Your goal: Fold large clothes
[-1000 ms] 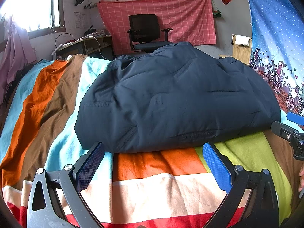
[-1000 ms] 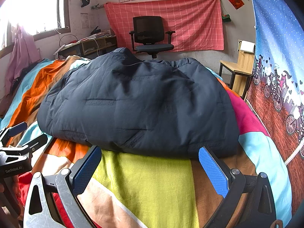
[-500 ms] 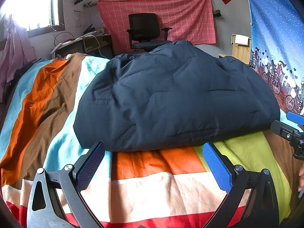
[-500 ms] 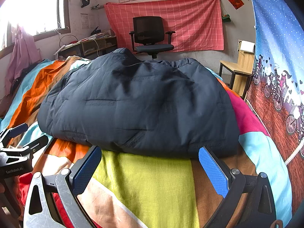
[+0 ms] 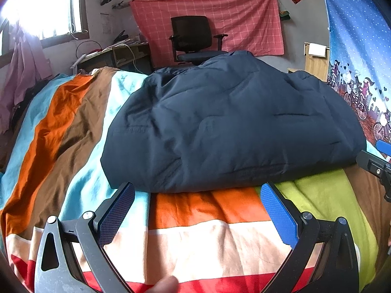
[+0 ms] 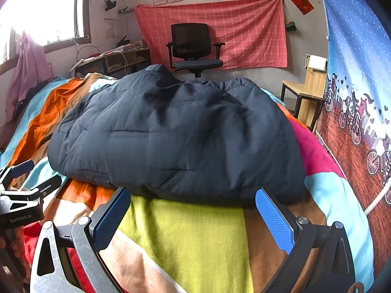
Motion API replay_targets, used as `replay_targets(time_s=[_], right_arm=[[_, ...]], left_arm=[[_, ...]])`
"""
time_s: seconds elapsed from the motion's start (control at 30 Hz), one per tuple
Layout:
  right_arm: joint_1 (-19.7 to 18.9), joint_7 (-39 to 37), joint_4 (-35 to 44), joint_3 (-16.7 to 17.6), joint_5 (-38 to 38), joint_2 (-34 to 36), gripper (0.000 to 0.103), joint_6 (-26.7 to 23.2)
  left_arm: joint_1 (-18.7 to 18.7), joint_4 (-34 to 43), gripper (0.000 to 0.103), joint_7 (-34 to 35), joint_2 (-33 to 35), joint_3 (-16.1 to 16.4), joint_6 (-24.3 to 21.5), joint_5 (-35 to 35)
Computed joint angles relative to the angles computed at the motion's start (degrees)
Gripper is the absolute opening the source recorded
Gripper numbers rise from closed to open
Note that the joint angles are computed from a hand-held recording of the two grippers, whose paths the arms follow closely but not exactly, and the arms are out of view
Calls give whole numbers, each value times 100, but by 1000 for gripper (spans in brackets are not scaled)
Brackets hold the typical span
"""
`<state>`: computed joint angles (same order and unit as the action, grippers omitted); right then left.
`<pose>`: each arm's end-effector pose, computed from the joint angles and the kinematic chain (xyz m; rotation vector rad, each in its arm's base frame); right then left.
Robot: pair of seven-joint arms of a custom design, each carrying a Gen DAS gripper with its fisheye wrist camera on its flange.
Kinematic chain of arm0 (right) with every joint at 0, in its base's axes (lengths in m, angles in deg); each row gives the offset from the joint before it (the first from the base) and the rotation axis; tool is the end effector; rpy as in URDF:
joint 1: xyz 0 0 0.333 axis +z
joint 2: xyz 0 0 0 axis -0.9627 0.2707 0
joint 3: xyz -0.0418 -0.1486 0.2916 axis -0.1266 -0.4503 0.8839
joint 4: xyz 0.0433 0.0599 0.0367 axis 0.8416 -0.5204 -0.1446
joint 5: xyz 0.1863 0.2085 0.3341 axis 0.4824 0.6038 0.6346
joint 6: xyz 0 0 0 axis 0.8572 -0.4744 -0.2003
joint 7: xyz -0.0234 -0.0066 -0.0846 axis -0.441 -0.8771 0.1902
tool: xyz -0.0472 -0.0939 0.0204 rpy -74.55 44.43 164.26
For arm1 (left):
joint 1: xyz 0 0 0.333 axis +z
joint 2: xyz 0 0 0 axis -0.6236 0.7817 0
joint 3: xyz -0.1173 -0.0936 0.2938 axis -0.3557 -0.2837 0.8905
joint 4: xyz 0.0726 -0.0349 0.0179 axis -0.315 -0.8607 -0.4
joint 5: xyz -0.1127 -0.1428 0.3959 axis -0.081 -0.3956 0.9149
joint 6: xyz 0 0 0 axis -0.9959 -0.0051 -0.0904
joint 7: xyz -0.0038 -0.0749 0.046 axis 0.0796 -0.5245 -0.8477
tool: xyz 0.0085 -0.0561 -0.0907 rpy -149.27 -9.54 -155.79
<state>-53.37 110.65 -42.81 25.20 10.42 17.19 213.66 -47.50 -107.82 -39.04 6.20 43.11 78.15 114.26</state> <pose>0.5235 0.2713 0.6158 -1.9438 1.1440 -0.5169 0.4675 -0.2488 0.5917 -1.8251 1.3924 -0.5720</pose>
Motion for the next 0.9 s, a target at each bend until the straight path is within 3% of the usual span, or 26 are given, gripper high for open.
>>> replay_targets(time_s=[0.9], right_arm=[[8,58,50,11,-47,-12,103,-61]], left_arm=[[-2,7,101,-103,-31,-67,-55,268]])
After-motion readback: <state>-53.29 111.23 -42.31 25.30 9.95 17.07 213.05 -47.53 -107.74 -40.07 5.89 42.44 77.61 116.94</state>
